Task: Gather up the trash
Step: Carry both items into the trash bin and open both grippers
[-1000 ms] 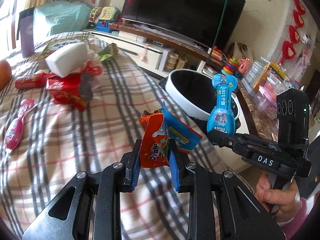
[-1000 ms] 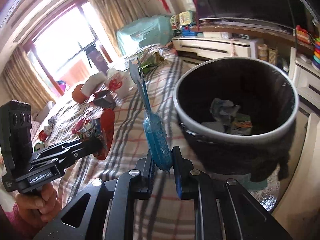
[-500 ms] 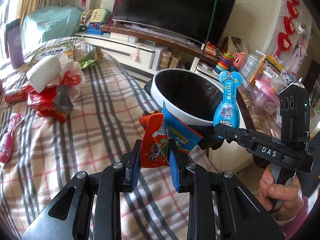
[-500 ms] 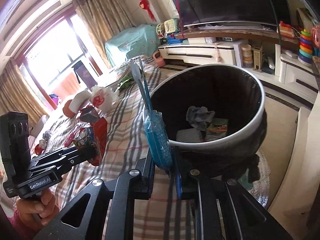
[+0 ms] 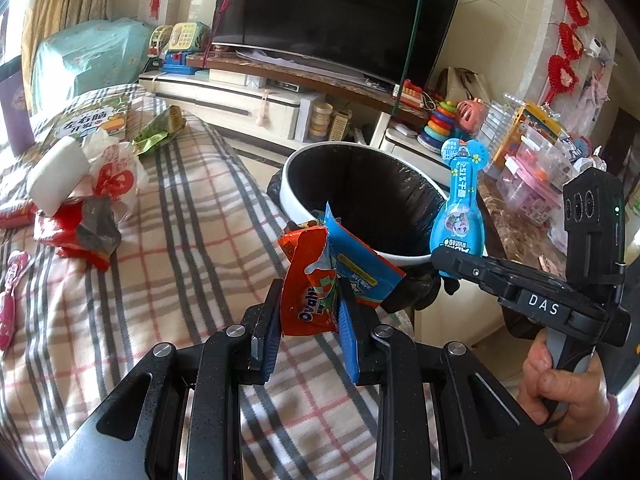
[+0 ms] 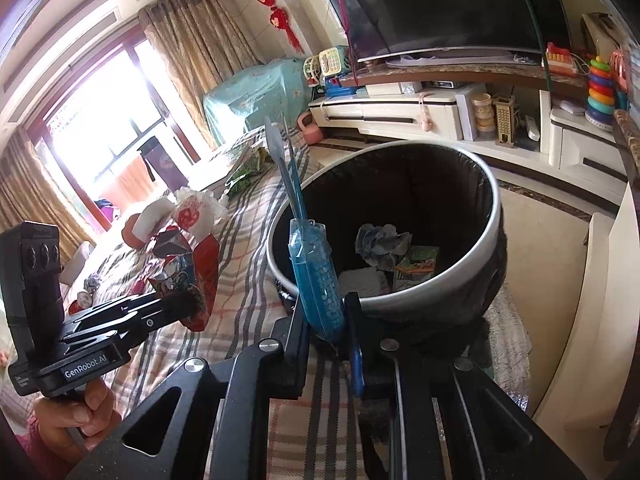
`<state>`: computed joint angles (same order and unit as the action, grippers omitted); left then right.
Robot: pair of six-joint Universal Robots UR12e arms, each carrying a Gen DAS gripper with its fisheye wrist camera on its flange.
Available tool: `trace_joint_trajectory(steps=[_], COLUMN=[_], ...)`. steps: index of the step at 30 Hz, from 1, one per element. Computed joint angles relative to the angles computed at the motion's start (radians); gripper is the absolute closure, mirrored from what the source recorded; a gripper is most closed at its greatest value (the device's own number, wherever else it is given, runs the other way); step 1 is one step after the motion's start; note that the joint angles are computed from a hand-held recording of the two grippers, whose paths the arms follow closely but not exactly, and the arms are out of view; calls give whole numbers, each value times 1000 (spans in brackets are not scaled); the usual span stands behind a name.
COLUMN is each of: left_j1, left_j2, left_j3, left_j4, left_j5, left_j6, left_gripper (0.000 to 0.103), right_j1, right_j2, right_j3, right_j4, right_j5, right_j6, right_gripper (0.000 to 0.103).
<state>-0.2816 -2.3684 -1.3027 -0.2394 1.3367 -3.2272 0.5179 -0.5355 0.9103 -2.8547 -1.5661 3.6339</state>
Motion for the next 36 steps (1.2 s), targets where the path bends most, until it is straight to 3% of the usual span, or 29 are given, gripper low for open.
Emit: trace_joint_trajectory(steps=[18,36], left_j1=[-13,-23], left_j2=[-35,-93], left_j3=[79,201], left_j4=[-31,-100], left_j5=[-14,-3], left_j6=[25,52], left_gripper=[79,79], right_j1=[-13,-33], right_j2=[2,41], right_j3=[-13,-102], right_j4=[9,106], right_j5=[-30,-31], right_j6=[12,-14], right_gripper=[87,87])
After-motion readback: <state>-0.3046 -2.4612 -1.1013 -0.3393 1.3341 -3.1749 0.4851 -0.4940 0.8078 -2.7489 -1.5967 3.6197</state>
